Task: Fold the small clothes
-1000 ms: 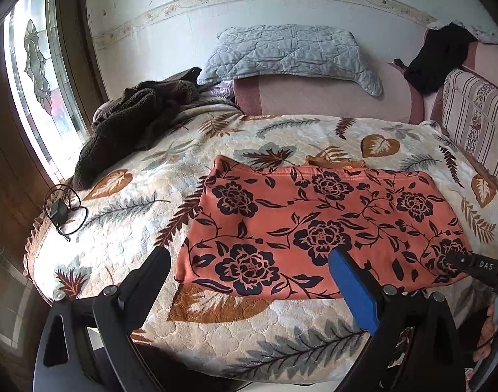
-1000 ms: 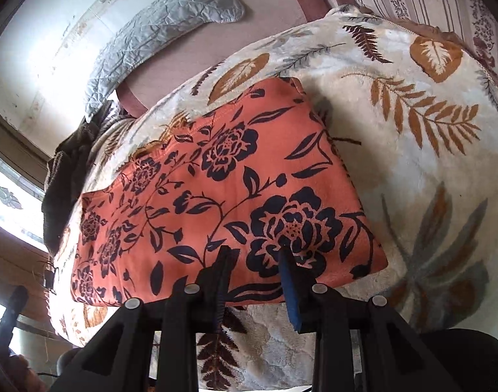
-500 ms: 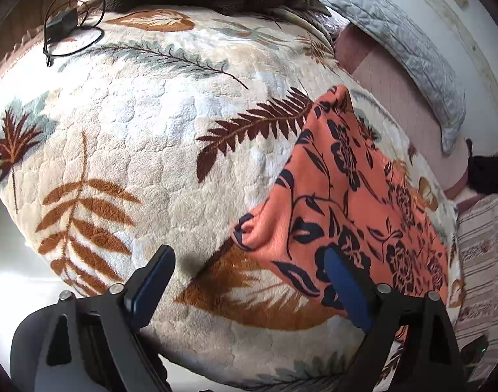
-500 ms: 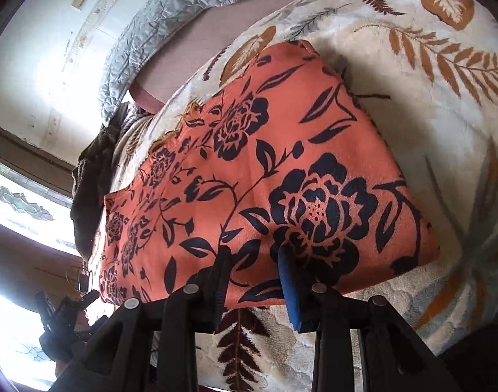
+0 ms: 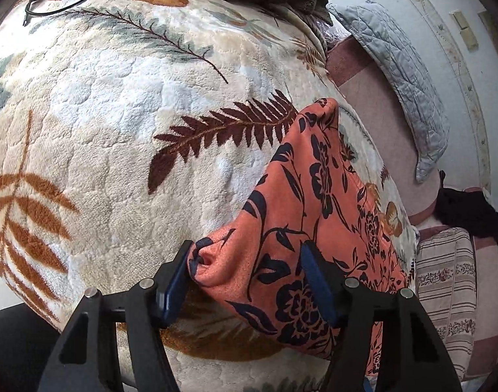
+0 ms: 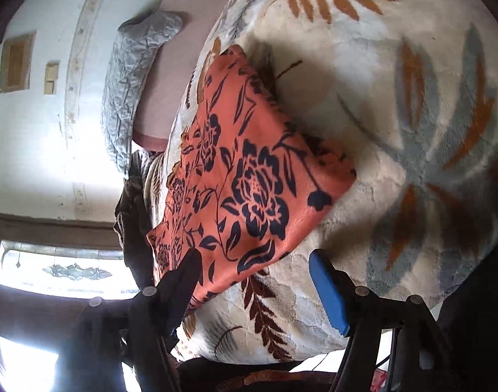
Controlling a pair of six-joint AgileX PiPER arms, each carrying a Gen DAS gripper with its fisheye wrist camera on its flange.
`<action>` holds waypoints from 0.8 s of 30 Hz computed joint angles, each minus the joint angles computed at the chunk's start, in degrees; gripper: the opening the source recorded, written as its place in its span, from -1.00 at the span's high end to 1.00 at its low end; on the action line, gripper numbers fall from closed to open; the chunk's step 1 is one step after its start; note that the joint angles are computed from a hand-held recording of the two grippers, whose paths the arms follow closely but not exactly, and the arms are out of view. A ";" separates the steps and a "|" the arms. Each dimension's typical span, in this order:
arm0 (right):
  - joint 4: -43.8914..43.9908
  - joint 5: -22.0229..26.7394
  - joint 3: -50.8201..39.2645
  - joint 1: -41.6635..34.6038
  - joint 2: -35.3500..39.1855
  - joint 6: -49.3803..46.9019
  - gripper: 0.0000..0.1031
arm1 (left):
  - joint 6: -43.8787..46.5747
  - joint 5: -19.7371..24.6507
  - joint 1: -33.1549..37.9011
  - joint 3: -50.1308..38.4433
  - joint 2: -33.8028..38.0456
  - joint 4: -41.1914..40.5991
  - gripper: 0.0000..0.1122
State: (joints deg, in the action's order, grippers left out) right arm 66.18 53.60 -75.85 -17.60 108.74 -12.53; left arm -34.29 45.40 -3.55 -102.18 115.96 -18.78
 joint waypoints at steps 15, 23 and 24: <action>1.17 -12.34 -11.44 1.49 5.20 -4.57 0.58 | 0.36 -3.74 -2.29 3.10 -4.33 5.72 0.74; -16.89 -9.14 -20.40 2.50 10.92 9.39 0.54 | -2.37 -4.35 -4.57 9.07 -6.04 10.92 0.72; -15.14 -8.06 -20.45 1.79 11.15 9.01 0.51 | -1.94 -2.89 -4.07 7.85 -5.77 9.98 0.68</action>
